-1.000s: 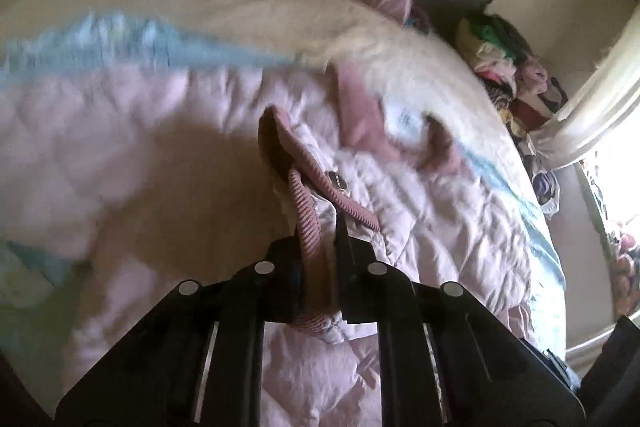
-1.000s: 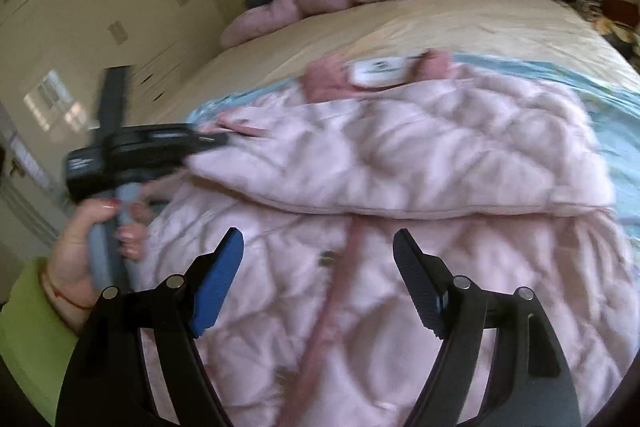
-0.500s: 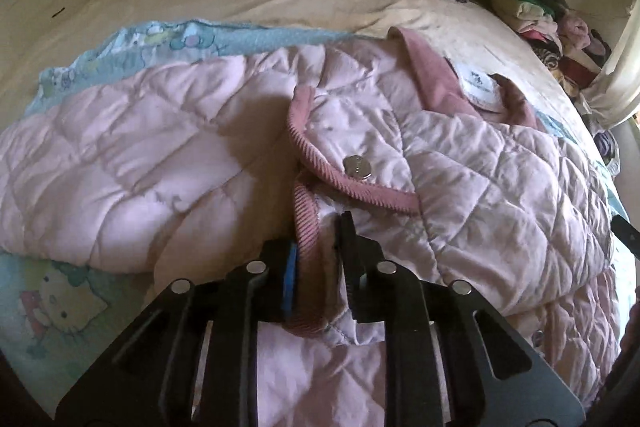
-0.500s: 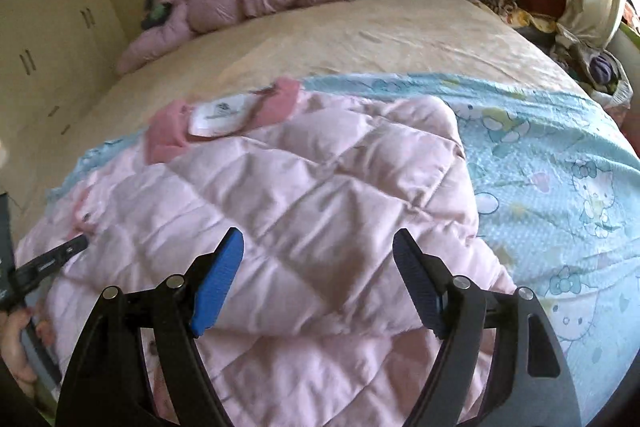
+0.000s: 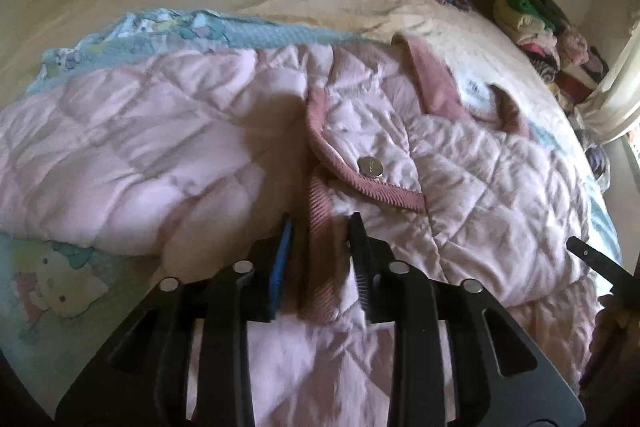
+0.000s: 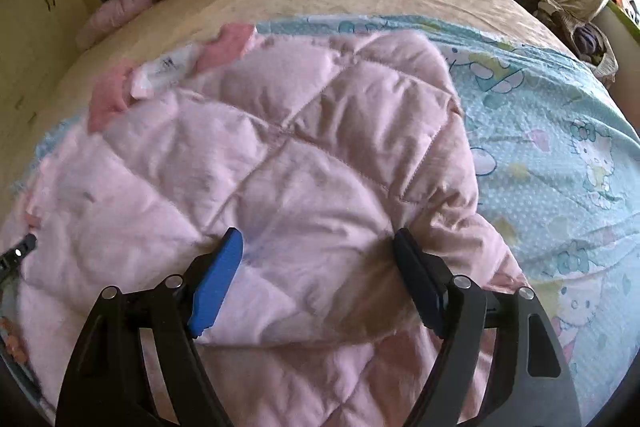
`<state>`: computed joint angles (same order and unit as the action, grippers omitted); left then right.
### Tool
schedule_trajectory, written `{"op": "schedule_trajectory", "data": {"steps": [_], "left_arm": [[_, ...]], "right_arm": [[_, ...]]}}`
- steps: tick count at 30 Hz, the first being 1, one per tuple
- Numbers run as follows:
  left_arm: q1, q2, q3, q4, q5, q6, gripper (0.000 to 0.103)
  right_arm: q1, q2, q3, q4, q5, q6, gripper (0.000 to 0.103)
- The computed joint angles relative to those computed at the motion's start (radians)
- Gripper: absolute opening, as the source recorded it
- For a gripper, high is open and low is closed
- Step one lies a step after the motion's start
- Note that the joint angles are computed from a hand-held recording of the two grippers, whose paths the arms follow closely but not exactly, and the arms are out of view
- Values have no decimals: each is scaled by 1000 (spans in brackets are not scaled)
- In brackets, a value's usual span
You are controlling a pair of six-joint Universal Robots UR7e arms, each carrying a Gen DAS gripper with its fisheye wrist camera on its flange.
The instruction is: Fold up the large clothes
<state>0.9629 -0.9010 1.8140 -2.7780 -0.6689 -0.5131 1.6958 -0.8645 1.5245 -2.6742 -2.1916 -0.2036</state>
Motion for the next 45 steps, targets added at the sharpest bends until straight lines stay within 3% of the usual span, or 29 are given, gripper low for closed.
{"op": "schedule_trajectory", "data": {"steps": [2,4,7,9,25,35,45], "left_arm": [[-16,-31,23,8,13,-17,38],[-35,-65,52,3,33,-25,49],[-60,-113,88,22,65,-46,70],[-72,-138,105,47,93,-74,95],[-91,-414,273,303,191,-338,94],[-73,-570,354,374,222,-414,94],[-31,-661,407,370,224,-431,94]], "right_arm": [[8,-27,15,0,42,23,78],[28,-52,36,-21,78,15,89],[60,-80,63,-47,124,-1,97],[80,-90,73,-55,148,-8,98],[237,-52,52,-47,280,-10,99],[311,30,-9,-17,315,-5,99],[360,107,-44,10,347,-10,99]]}}
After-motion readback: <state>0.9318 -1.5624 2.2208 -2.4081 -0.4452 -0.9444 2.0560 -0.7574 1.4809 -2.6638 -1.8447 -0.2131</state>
